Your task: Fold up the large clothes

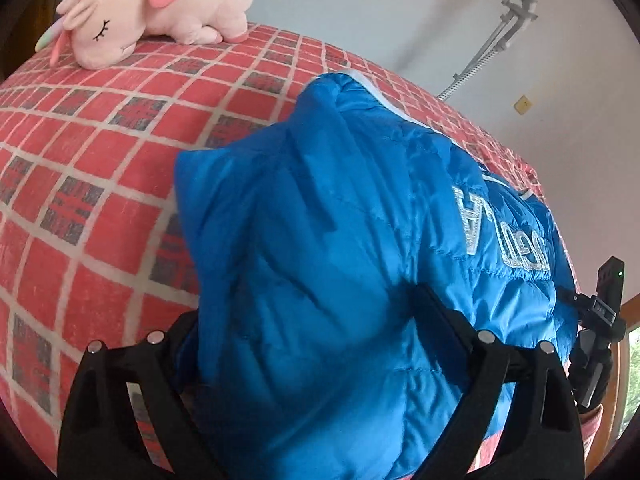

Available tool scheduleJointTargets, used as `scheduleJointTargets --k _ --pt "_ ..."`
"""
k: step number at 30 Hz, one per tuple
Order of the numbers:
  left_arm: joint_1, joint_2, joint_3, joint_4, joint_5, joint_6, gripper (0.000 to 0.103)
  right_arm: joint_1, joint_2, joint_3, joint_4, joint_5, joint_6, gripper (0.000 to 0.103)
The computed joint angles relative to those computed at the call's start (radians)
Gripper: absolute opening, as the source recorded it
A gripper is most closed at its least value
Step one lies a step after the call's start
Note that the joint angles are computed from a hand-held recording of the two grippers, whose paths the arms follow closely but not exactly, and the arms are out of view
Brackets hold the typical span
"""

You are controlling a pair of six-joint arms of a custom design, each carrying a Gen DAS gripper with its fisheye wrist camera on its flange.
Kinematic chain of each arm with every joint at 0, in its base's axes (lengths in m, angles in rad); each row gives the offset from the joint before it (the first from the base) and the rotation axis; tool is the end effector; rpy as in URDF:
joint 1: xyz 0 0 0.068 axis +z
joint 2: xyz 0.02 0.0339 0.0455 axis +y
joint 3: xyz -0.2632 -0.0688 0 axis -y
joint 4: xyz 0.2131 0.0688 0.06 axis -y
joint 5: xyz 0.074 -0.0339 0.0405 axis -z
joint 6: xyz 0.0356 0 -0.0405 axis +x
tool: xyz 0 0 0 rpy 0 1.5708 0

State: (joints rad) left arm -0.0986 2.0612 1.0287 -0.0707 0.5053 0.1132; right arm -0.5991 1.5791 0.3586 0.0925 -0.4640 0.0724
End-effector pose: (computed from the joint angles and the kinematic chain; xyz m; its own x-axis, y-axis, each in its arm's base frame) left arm 0.3487 -0.0518 0.0996 -0.8484 0.1832 -0.4967 0.4017 0.8339 -0.3784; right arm 0.1717 -0.0979 0.1015 -0.7192 0.5694 -0.3981 0.3990 0.8076 0.4343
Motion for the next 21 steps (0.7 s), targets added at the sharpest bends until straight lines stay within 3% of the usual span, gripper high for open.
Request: scheduleJointTargets --k 1,6,9,15,21 --pt "-0.011 -0.018 -0.022 0.022 -0.012 -0.011 0.08 0.021 0.0 -0.009 0.03 0.015 0.016 0.095" --pt "-0.037 -0.102 -0.086 0.076 -0.035 -0.055 0.034 0.037 -0.048 -0.041 0.078 -0.038 0.064 0.048" --pt "-0.036 -0.161 -0.125 0.106 -0.038 -0.063 0.02 0.033 -0.127 -0.043 0.035 -0.061 0.074 0.034" --pt "-0.051 -0.377 -0.243 0.153 -0.032 -0.081 0.013 0.05 -0.459 -0.037 -0.196 -0.057 0.062 0.028" --pt "-0.063 -0.665 -0.352 0.07 -0.01 -0.046 0.013 0.14 -0.876 0.05 -0.592 0.01 0.083 0.028"
